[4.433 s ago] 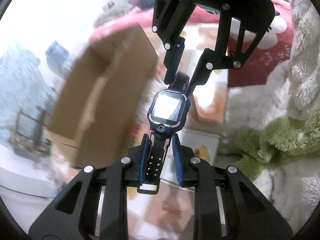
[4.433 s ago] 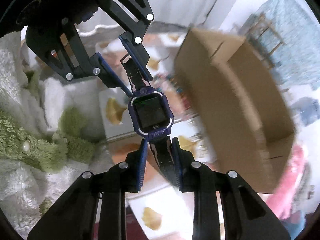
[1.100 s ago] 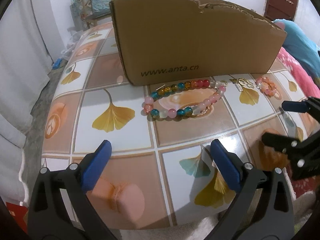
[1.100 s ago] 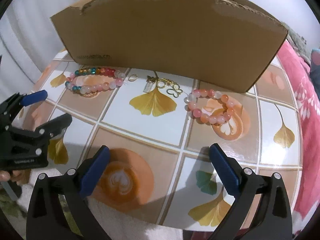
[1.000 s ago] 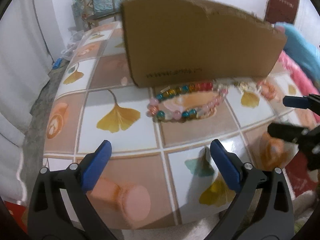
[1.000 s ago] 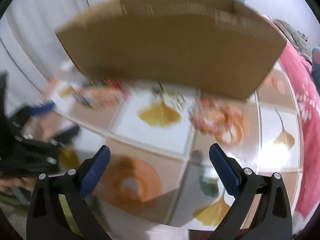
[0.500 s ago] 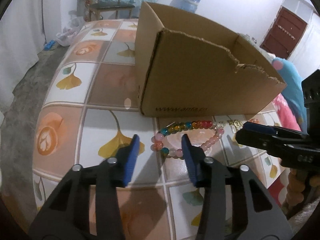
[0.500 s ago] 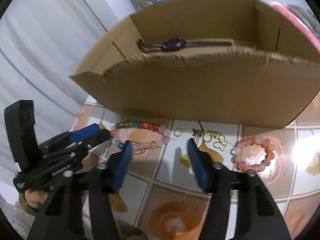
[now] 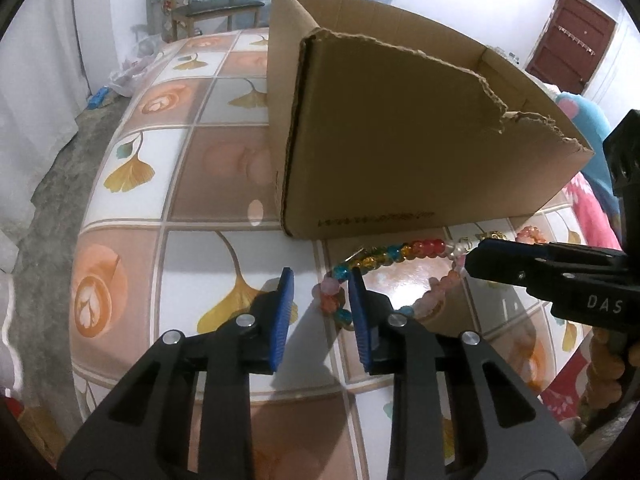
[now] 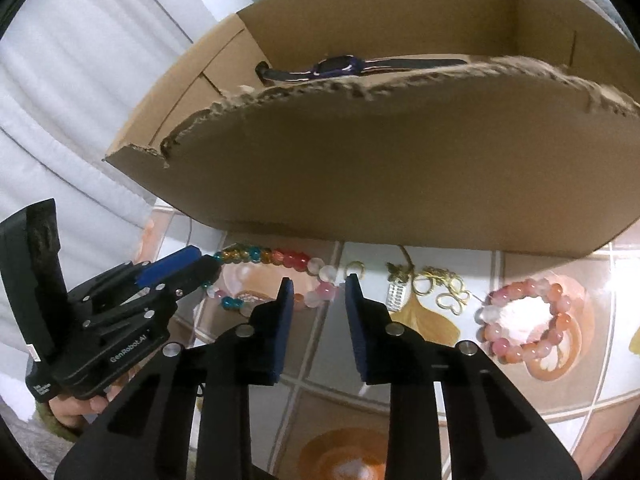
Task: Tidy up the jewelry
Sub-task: 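Grasp the multicolour beaded bracelet with the left gripper, then lift the beaded bracelet into the box beside the watch and release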
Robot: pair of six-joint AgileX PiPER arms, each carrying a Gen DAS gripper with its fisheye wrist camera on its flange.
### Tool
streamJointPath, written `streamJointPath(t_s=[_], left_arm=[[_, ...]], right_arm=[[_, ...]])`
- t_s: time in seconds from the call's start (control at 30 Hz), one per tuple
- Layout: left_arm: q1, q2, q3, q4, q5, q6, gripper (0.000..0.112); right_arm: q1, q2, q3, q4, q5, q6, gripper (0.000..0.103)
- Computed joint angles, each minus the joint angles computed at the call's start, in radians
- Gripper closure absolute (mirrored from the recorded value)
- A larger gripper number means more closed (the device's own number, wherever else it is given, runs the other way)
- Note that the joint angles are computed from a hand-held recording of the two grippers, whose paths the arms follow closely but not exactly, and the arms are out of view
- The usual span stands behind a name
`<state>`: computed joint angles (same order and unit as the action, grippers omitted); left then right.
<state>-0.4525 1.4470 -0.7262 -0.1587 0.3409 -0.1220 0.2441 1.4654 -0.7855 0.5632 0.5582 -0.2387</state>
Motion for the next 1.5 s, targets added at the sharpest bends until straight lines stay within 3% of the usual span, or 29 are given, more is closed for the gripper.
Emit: streamJointPath(t_s=[0.23, 0.4, 0.63, 0.97, 1.03, 1.2, 1.5], left_arm=[[-0.001, 0.015, -0.004, 0.047, -0.016, -0.029, 0.092], [0.014, 0.007, -0.008, -0.006, 0.018, 0.041, 0.095], [-0.002, 0.009, -0.014, 0.06, 0.031, -0.024, 0.095], [-0.049, 0.011, -0.014, 0.244, 0.031, -0.196, 0.095], [-0.064, 0.009, -0.009, 0.282, 0.023, -0.222, 0.103], [-0.125, -0.003, -0.003, 0.492, 0.039, -0.413, 0.103], [-0.191, -0.127, 0.011, 0.607, 0.097, -0.515, 0.103]], right_arm=[[0.042, 0.038, -0.022, -0.061, -0.032, 0.069, 0.088], [0.081, 0.037, -0.036, -0.112, -0.011, 0.11, 0.089], [0.136, 0.073, -0.077, -0.237, -0.04, 0.235, 0.089], [0.217, 0.092, -0.089, -0.487, -0.066, 0.41, 0.091], [0.216, 0.079, -0.077, -0.464, -0.068, 0.392, 0.093], [0.21, 0.045, -0.045, -0.448, -0.09, 0.379, 0.094], [0.232, -0.082, -0.005, -0.463, -0.079, 0.389, 0.094]])
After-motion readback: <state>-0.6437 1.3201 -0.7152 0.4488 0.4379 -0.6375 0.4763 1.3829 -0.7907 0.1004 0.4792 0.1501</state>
